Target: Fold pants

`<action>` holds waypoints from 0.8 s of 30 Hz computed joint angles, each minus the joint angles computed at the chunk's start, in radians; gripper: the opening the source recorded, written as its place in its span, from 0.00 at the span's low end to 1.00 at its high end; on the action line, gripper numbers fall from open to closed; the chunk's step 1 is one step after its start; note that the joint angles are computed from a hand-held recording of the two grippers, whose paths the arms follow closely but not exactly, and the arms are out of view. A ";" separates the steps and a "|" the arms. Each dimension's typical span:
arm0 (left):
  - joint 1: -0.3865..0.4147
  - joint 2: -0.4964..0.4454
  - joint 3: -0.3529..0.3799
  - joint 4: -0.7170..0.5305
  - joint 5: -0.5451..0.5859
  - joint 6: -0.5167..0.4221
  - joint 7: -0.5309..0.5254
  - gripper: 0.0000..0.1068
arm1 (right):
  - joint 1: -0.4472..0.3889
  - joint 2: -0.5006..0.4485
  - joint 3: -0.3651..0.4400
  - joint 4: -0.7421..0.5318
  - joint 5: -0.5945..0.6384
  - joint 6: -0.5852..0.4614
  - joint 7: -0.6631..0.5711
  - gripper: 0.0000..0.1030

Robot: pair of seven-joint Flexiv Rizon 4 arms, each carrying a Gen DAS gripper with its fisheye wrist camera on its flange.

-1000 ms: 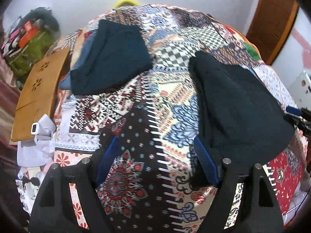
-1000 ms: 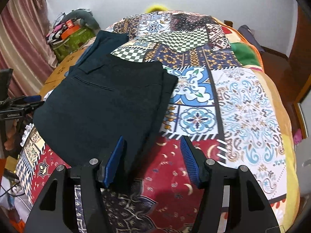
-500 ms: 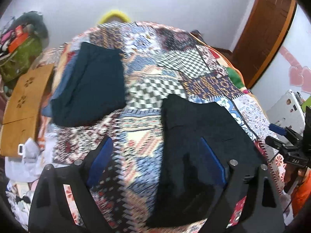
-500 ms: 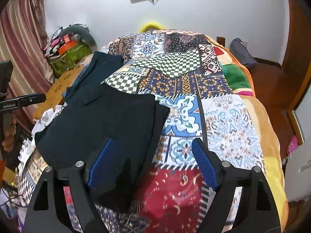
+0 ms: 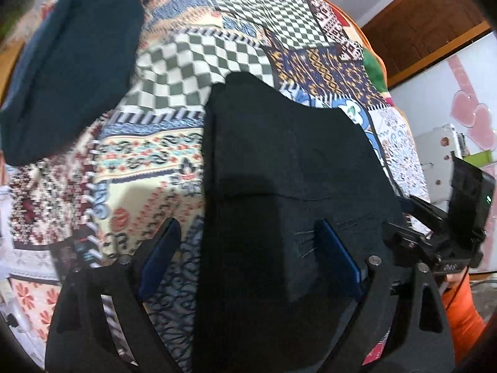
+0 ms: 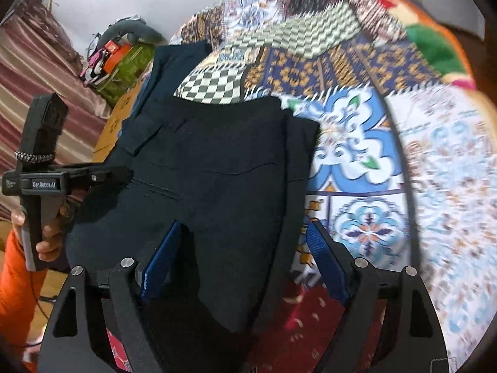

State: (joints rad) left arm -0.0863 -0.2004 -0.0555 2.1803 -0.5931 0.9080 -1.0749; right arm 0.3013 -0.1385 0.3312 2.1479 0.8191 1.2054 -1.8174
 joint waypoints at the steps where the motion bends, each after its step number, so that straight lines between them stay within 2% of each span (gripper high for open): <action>1: -0.002 -0.005 -0.004 -0.002 -0.001 0.006 0.003 0.85 | -0.015 -0.008 -0.002 -0.019 0.027 -0.037 -0.021 0.78; 4: 0.002 -0.019 -0.020 -0.018 -0.040 -0.022 0.033 0.85 | -0.054 -0.039 -0.008 -0.068 0.113 -0.126 -0.087 0.77; 7: 0.000 -0.027 -0.033 -0.027 -0.097 -0.044 0.065 0.79 | -0.060 -0.043 -0.014 -0.083 0.124 -0.157 -0.092 0.67; 9: -0.009 -0.027 -0.030 -0.031 -0.093 -0.036 0.056 0.73 | -0.058 -0.042 -0.021 -0.090 0.119 -0.174 -0.068 0.56; 10: -0.011 -0.023 -0.029 -0.028 -0.099 -0.030 0.057 0.66 | -0.057 -0.039 -0.024 -0.090 0.111 -0.178 -0.055 0.53; 12: -0.008 -0.007 -0.032 -0.010 -0.147 -0.024 0.089 0.58 | -0.049 -0.029 -0.027 -0.085 0.093 -0.170 -0.030 0.35; 14: -0.007 0.014 -0.030 0.006 -0.190 -0.017 0.128 0.43 | -0.035 -0.015 -0.030 -0.075 0.050 -0.150 0.000 0.24; 17: -0.003 0.050 -0.022 0.027 -0.288 -0.030 0.197 0.30 | -0.014 0.011 -0.026 -0.057 0.003 -0.106 0.027 0.21; 18: -0.004 0.065 -0.016 0.034 -0.307 -0.032 0.217 0.29 | -0.005 0.015 -0.025 -0.054 -0.013 -0.091 0.037 0.21; 24: -0.043 0.174 0.022 0.084 -0.284 0.105 0.295 0.26 | 0.066 0.028 -0.008 -0.061 -0.119 0.046 0.104 0.20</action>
State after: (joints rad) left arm -0.1292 -0.0262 -0.0334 2.2639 -0.8771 1.0132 -0.7797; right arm 0.3669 -0.1105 0.3234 2.0870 0.6996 1.2513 -1.7139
